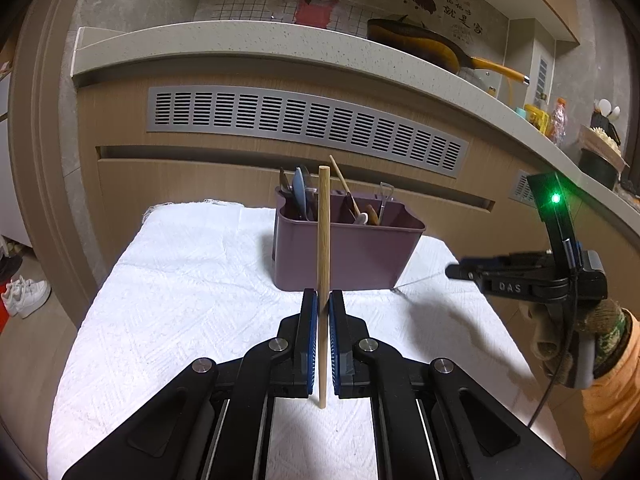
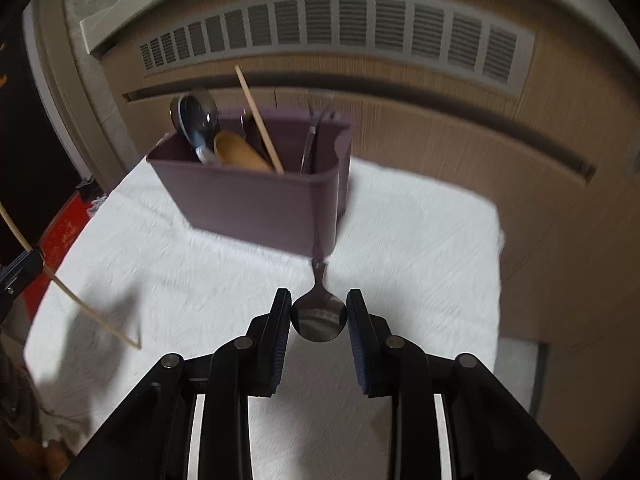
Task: Organize utensils
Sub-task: 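Lift the chopstick and metal spoon and carry them toward the caddy, then lower the chopstick and metal spoon into the caddy and open both tools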
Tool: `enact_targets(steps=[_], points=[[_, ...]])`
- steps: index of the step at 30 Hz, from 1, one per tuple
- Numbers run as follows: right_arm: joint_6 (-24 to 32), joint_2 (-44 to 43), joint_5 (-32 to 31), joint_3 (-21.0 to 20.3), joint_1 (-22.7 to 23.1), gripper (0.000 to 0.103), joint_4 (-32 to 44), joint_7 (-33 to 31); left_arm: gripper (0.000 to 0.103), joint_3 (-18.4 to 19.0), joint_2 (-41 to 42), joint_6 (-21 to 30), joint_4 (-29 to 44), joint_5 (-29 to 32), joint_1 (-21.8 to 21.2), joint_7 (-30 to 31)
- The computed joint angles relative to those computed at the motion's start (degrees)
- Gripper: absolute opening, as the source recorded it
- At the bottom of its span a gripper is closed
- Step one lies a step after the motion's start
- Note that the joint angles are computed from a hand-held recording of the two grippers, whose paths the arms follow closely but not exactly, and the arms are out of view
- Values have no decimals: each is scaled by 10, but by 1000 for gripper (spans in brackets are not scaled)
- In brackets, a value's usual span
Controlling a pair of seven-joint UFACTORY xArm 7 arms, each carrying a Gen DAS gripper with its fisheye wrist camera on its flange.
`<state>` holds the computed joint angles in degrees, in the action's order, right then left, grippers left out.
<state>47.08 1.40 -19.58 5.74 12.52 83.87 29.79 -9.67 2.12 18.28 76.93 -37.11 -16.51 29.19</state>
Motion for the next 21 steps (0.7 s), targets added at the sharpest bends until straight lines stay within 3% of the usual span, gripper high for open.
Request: enact_targets(steps=[4,13,17,21], points=[[-45,16,-66,-2,6,26,9,39,6,0,5,-1,4,10,0,-10],[-73,-19,-99,4,13,26,14,76,6,-6,25,9,66,6,6,4],[-66,-46,-91,18,12,26,46,52,6,-16,69,22,173,30,6,7],[0,-4,-43,19,10,26,185,-2,6,-19,153,24,335,120,-12,-40]])
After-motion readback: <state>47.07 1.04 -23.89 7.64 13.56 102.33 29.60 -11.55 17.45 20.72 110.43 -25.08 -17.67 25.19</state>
